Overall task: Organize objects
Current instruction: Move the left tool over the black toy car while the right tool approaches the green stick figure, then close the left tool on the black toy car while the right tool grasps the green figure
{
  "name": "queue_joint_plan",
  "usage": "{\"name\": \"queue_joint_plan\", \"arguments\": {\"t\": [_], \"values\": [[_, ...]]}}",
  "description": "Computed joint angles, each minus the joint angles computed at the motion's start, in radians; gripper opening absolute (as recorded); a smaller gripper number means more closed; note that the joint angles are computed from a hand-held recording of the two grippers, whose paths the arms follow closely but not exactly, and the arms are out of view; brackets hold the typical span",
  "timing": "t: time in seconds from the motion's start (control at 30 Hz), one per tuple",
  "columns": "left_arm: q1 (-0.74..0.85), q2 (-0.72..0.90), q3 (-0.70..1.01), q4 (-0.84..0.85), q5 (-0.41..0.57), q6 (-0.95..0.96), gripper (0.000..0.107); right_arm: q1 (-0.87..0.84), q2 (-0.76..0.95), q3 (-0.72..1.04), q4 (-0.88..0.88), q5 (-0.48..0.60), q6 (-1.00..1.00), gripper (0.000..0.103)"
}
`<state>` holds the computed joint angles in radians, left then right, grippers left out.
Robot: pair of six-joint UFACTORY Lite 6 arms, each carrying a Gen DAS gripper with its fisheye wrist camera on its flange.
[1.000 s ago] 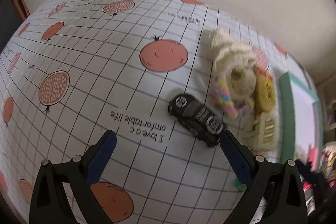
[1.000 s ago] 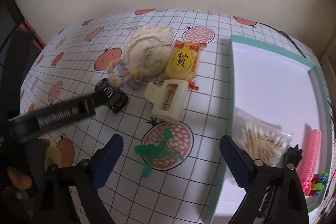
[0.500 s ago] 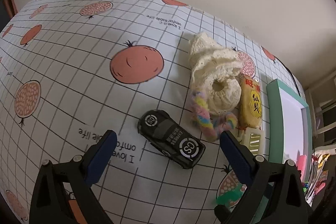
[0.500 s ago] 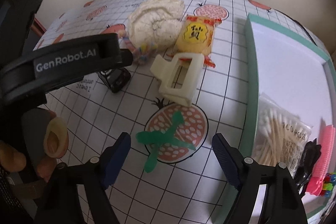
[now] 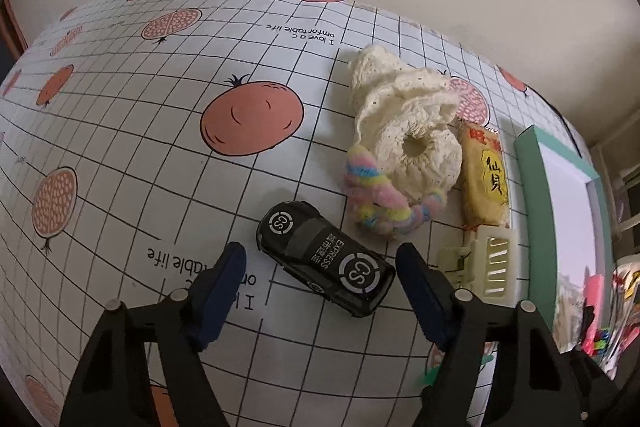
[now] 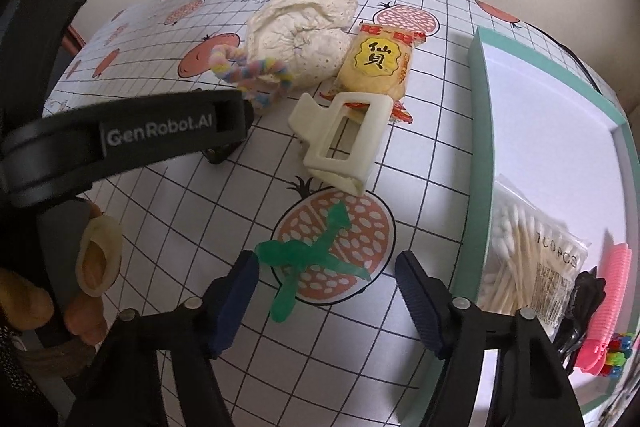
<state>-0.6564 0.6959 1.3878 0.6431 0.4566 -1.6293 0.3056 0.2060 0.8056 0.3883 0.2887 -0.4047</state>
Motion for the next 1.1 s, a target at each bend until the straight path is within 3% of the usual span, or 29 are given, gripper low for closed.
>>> {"name": "queue_joint_plan", "arguments": {"t": [0.23,0.43,0.73,0.77,1.1], "values": [[-0.003,0.003,0.023,-0.035,0.033,0.054,0.058,-0.001,-0.003,-0.001,0.053,0.007,-0.048,0.056],[0.0,-0.004,0.004,-0.041,0.025,0.083,0.058,-0.029,0.021,0.024,0.104,0.022,-0.113,0.055],[-0.058,-0.084,-0.084,-0.003,0.053,-0.018,0.058,-0.042,0.054,0.05,0.143,0.03,-0.158,0.049],[-0.06,-0.088,-0.089,-0.002,0.056,-0.019,0.058,-0.04,0.055,0.052,0.14,0.029,-0.155,0.043],[-0.062,-0.11,-0.126,-0.023,0.08,-0.015,0.058,-0.041,0.088,0.072,0.186,0.029,-0.196,0.04]]}}
